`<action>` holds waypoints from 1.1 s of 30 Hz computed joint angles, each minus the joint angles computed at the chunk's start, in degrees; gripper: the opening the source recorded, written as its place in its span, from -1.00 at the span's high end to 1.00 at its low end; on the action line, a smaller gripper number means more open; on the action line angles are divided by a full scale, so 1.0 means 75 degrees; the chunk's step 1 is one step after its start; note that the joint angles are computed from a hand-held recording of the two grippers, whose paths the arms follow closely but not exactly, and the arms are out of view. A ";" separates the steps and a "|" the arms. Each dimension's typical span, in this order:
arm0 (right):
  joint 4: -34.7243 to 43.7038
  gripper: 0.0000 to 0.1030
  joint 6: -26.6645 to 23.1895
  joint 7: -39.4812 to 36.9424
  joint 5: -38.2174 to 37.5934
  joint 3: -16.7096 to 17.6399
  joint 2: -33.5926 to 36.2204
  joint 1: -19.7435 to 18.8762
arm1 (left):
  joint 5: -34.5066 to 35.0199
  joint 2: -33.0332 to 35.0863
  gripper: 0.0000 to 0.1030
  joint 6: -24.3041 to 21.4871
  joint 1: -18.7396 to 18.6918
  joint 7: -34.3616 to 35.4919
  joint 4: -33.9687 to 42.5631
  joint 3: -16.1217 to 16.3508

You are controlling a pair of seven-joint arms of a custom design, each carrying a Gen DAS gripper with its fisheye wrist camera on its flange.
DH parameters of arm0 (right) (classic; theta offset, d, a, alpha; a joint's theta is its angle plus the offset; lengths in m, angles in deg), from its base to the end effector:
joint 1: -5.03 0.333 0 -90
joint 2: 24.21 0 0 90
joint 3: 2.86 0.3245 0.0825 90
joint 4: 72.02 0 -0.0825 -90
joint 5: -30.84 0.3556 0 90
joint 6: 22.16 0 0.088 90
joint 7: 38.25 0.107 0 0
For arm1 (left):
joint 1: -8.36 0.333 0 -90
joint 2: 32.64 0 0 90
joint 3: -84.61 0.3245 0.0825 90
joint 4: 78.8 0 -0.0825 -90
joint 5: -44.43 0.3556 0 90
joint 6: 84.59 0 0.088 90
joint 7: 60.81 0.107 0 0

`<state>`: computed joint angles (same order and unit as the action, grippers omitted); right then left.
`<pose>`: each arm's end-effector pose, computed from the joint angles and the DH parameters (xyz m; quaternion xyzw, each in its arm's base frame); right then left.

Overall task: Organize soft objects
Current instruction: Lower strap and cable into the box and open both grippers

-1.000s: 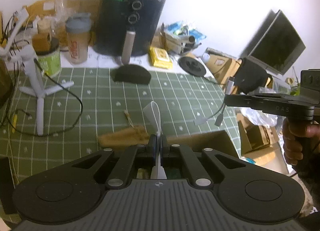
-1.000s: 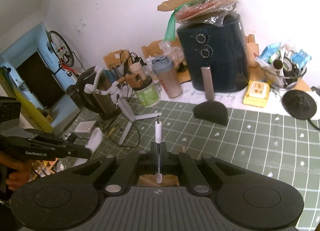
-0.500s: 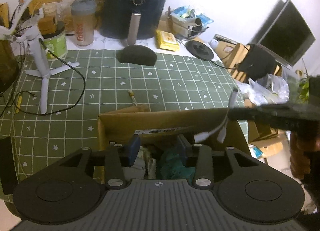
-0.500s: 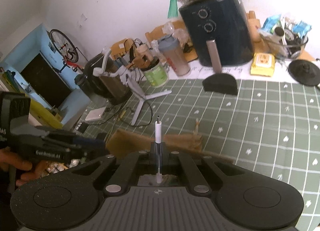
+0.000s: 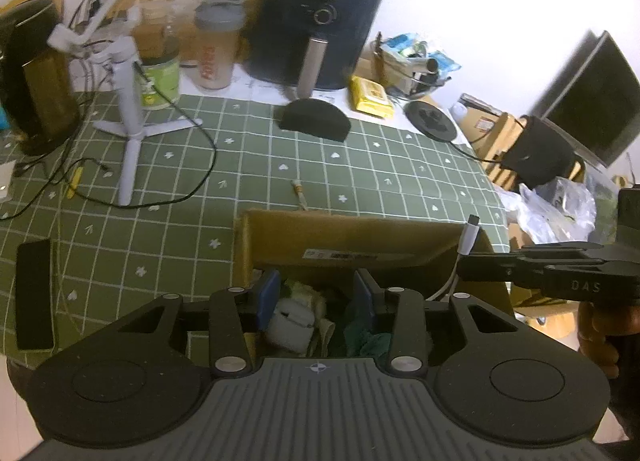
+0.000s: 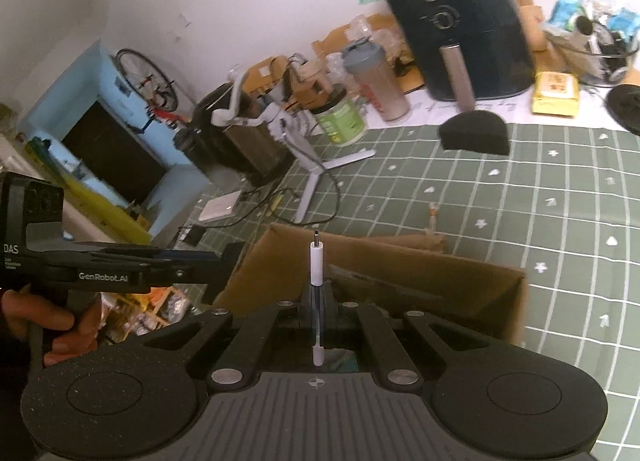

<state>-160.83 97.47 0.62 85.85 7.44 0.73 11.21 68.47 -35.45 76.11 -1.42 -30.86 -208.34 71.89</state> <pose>0.6435 0.2116 0.4536 -0.8095 0.3793 0.1681 0.4155 0.4829 -0.2225 0.4709 -0.7639 0.5651 -0.2753 0.1464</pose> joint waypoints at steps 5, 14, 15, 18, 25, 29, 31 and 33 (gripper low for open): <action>0.0438 0.92 -0.0548 0.0093 -0.0081 0.0124 0.0302 0.0046 | 0.0285 -0.0325 0.22 -0.0077 0.0077 -0.0629 -0.0316 -0.0083; 0.0523 -0.78 -0.0327 0.0118 -0.0425 0.0138 0.0315 0.0266 | 0.0541 -0.0775 0.22 -0.0357 0.0228 -0.1316 -0.0658 -0.0331; 0.0479 -0.88 -0.0233 0.0113 -0.0488 0.0115 0.0278 0.0290 | 0.0533 -0.0788 0.22 -0.0411 0.0227 -0.1333 -0.0658 -0.0350; 0.0234 -1.00 0.0188 0.0003 -0.0758 0.0035 0.0100 0.0386 | 0.0528 -0.0806 0.22 -0.0539 0.0209 -0.1372 -0.0657 -0.0394; -0.0323 -1.00 0.0914 -0.0255 -0.1175 -0.0033 -0.0237 0.0457 | 0.0633 -0.0737 0.22 -0.0635 0.0154 -0.1405 -0.0576 -0.0425; -0.0515 -1.00 0.1119 -0.0300 -0.1201 -0.0048 -0.0355 0.0432 | 0.0666 -0.0647 0.22 -0.0657 0.0103 -0.1287 -0.0474 -0.0401; -0.0624 -1.00 0.1278 -0.0306 -0.1197 -0.0063 -0.0426 0.0435 | 0.0703 -0.0578 0.22 -0.0675 0.0072 -0.1211 -0.0392 -0.0390; -0.0766 -1.00 0.1538 -0.0299 -0.1226 -0.0089 -0.0513 0.0467 | 0.0702 -0.0490 0.22 -0.0738 0.0030 -0.1080 -0.0269 -0.0367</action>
